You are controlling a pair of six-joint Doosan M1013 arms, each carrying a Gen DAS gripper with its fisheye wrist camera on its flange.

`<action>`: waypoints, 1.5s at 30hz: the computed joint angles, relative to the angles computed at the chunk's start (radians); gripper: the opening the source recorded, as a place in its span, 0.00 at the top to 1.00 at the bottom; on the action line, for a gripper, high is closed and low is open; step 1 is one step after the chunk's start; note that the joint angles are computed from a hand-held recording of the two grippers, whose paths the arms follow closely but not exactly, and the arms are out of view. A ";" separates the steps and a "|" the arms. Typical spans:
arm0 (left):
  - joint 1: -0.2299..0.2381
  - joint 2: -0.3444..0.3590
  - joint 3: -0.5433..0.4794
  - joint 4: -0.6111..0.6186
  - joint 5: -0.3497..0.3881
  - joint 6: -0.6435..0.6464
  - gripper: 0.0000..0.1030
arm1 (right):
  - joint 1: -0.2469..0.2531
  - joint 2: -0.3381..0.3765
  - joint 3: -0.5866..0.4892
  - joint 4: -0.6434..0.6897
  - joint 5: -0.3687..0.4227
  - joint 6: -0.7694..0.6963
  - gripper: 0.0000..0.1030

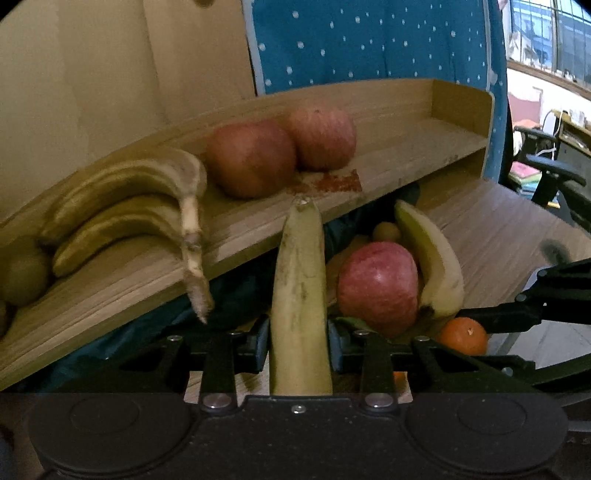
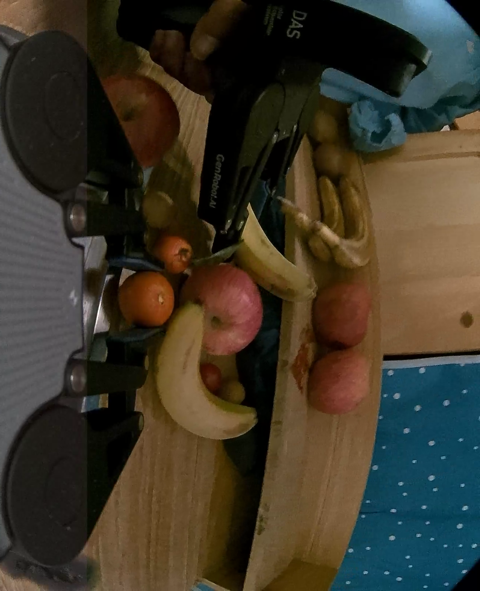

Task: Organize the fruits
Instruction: 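Close the left gripper on the banana while the right gripper closes on the mandarin orange, then lower the banana onto the tray with the left gripper while the right gripper releases the orange there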

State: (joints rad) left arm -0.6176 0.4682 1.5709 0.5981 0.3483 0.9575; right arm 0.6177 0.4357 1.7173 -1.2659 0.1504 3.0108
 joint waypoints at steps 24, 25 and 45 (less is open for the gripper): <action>-0.128 -0.139 0.170 0.512 -0.052 -0.633 0.67 | 0.035 -0.137 0.195 -0.769 0.143 0.805 0.65; -0.133 -0.139 0.175 0.515 -0.056 -0.644 0.67 | 0.036 -0.143 0.206 -0.770 0.149 0.808 0.65; -0.223 -0.123 0.228 0.463 -0.063 -0.718 0.67 | 0.033 -0.172 0.304 -0.742 0.147 0.802 0.65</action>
